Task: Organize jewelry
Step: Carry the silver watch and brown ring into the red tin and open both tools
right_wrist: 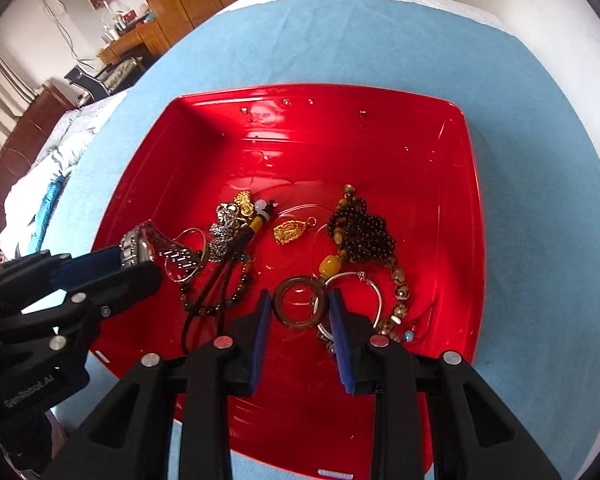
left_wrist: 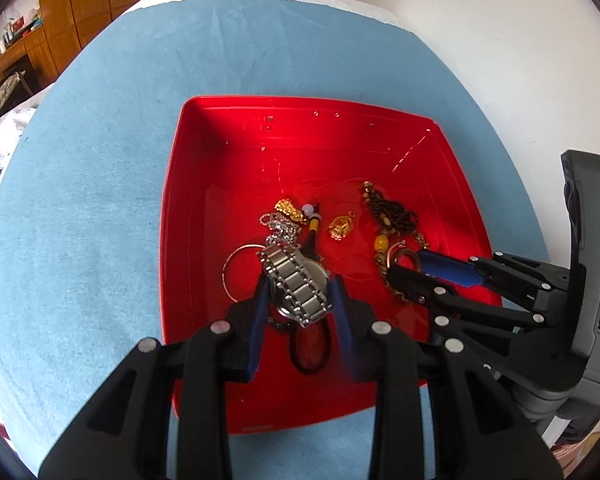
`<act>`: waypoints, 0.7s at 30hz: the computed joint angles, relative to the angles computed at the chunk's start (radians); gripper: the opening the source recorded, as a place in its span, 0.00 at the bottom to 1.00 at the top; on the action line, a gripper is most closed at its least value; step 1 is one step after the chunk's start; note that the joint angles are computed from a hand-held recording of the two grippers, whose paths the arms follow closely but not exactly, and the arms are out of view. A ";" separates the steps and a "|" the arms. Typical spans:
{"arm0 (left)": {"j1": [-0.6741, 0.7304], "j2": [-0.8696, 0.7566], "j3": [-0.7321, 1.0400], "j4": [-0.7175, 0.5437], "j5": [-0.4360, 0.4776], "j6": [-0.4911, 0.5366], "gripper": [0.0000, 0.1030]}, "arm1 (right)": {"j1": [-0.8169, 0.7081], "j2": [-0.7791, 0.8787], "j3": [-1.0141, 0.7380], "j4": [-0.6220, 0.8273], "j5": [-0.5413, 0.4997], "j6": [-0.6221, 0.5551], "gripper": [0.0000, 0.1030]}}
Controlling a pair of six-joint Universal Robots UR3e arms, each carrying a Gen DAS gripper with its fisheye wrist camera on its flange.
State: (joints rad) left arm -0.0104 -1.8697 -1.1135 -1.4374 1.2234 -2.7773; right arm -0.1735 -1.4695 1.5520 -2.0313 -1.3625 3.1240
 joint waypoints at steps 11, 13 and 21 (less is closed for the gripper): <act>-0.009 -0.046 0.060 -0.027 0.008 -0.007 0.27 | -0.009 0.014 -0.003 -0.020 -0.009 0.006 0.34; -0.006 -0.041 0.068 -0.035 0.003 -0.005 0.27 | -0.009 0.012 -0.004 -0.023 -0.010 0.005 0.35; 0.019 0.002 0.044 -0.037 -0.006 0.006 0.29 | -0.027 -0.046 0.032 -0.040 -0.027 0.023 0.37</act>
